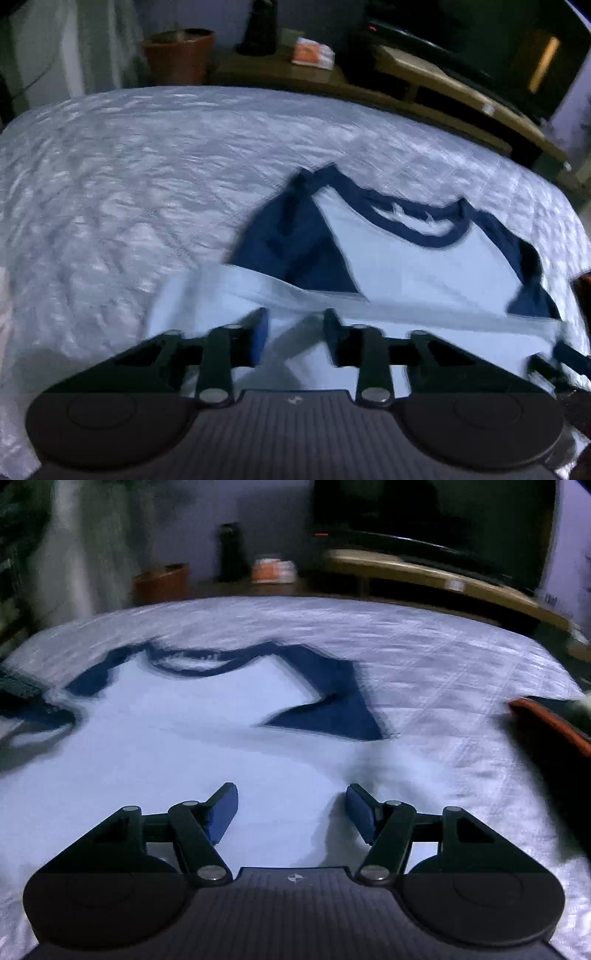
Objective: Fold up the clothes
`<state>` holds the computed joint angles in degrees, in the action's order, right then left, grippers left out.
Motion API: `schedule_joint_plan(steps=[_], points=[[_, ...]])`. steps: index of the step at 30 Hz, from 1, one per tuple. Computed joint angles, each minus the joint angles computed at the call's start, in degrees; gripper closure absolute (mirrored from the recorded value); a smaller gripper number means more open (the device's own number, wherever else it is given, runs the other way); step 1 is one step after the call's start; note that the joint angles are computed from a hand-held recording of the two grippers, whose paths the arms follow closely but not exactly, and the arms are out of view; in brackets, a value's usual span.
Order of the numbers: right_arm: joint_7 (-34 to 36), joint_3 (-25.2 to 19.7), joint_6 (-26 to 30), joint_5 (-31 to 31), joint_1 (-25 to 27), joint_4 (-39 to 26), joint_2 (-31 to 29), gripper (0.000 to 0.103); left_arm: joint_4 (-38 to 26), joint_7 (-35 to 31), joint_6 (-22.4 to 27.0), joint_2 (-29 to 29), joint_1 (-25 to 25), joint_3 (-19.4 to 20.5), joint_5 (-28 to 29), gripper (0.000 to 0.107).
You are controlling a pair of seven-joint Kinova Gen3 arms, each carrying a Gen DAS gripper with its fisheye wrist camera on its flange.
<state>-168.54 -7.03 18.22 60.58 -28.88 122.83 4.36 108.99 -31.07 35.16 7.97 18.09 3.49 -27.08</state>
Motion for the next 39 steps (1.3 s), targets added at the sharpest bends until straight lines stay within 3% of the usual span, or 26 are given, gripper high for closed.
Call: schedule_joint_plan(steps=[1,2,3,5,6,9,13,16,20,24,30,34,37,39], points=[[-2.3,0.8,0.6,1.2,-0.3,0.2,-0.3,0.067,0.0,2.3,1.0,-0.3,2.7,-2.5,-2.0,0.081],[-4.7,0.8,1.8,2.3,-0.4,0.2,-0.4,0.067,-0.1,4.7,2.1,-0.6,4.9,-4.6,-4.0,0.078],[-7.0,0.6,3.5,4.0,-1.0,0.3,-0.7,0.061,0.1,6.8,2.5,-1.1,6.1,-5.6,-5.7,0.075],[-11.7,-0.6,5.2,8.4,-1.5,0.7,-1.1,0.037,1.0,8.2,1.6,-2.0,5.3,-4.5,-6.8,0.074],[-14.0,-1.1,5.6,10.4,-1.4,0.9,-1.0,0.035,1.2,7.5,1.2,-2.5,3.7,-2.9,-6.3,0.071],[-15.7,-1.6,4.3,11.0,0.6,0.7,0.1,0.035,1.2,1.7,0.7,-1.7,-1.1,2.0,-3.3,0.069],[-21.5,-1.3,7.9,11.8,1.3,0.4,0.9,0.034,0.6,0.6,2.1,-0.3,-0.9,0.7,-1.3,0.069],[-26.0,-1.7,7.8,18.8,0.3,2.3,-0.6,0.033,1.2,3.4,2.0,-1.6,-3.2,1.1,0.1,0.071],[-29.1,-4.0,5.3,26.7,0.5,4.1,-1.8,0.025,0.2,10.6,7.6,-1.9,-0.6,-1.6,-3.8,0.068],[-25.5,-6.1,5.7,26.7,-0.7,5.1,-3.4,0.025,1.5,10.3,7.1,-5.3,-4.6,-0.5,-0.4,0.065],[-12.4,-9.2,-2.1,24.2,-5.2,6.2,-8.4,0.024,4.7,2.1,5.6,-10.8,-9.3,0.0,9.3,0.059],[-3.1,-15.1,3.5,24.0,-11.5,6.8,-6.9,0.022,7.1,-5.9,6.3,-13.3,-11.6,0.3,15.7,0.059],[3.6,-14.9,5.9,17.5,-13.2,5.4,-6.4,0.023,8.4,-10.7,7.4,-15.3,-11.7,1.8,14.6,0.059],[7.5,-14.0,6.0,12.8,-12.0,4.8,-8.7,0.023,9.4,-12.7,8.4,-17.1,-13.5,6.0,10.3,0.059]])
